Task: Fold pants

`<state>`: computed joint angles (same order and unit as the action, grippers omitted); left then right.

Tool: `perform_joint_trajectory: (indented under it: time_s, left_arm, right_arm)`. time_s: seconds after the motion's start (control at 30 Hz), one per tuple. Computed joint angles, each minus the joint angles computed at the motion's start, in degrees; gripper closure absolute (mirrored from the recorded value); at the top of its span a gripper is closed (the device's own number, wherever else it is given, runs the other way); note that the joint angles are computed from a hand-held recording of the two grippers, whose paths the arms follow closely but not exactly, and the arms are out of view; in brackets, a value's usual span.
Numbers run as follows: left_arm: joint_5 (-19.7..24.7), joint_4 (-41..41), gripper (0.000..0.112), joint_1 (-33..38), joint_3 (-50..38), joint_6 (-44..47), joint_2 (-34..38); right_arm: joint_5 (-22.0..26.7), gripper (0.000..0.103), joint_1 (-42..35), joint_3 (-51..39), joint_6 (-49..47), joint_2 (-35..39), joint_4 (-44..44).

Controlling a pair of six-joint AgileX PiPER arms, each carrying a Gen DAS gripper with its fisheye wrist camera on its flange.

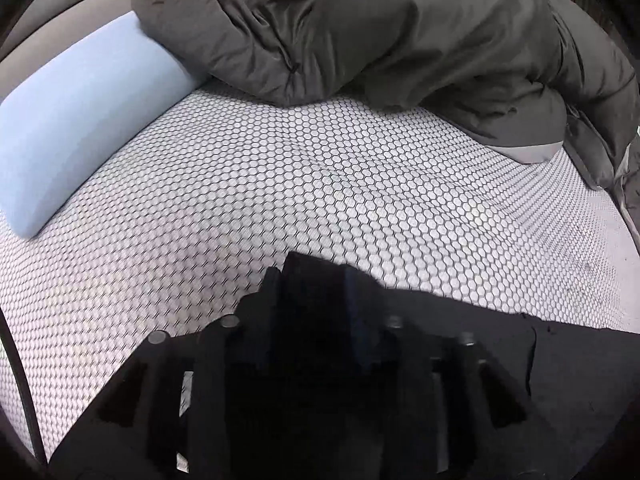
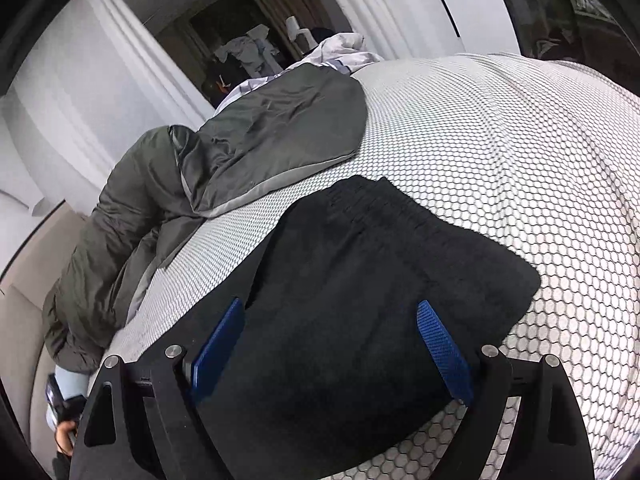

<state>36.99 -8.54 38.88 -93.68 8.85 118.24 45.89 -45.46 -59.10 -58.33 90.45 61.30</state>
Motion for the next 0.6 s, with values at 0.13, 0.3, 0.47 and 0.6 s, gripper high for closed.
perform_joint_trajectory:
  time_s: [0.13, 0.3, 0.47, 0.6]
  left_arm:
    - [-3.6, -9.6, 0.032, 2.6, 11.8, 7.3, -9.8]
    - [-4.9, -32.0, 0.015, 5.4, 32.4, 25.7, -25.6]
    - [-5.2, -43.3, 0.015, 1.1, 49.6, 32.5, -36.4]
    - [-12.7, -48.4, 0.014, -8.4, 59.3, 35.8, -44.6]
  right_arm:
    - [3.0, 0.014, -3.8, -2.1, 0.1, 1.5, 0.5]
    - [7.5, 0.014, -10.8, -5.4, 2.8, 4.0, 0.1]
    - [10.1, 0.014, -14.2, -9.6, 6.8, 8.7, -5.1]
    - [15.2, 0.025, -16.1, -12.5, 6.9, 16.3, -1.6]
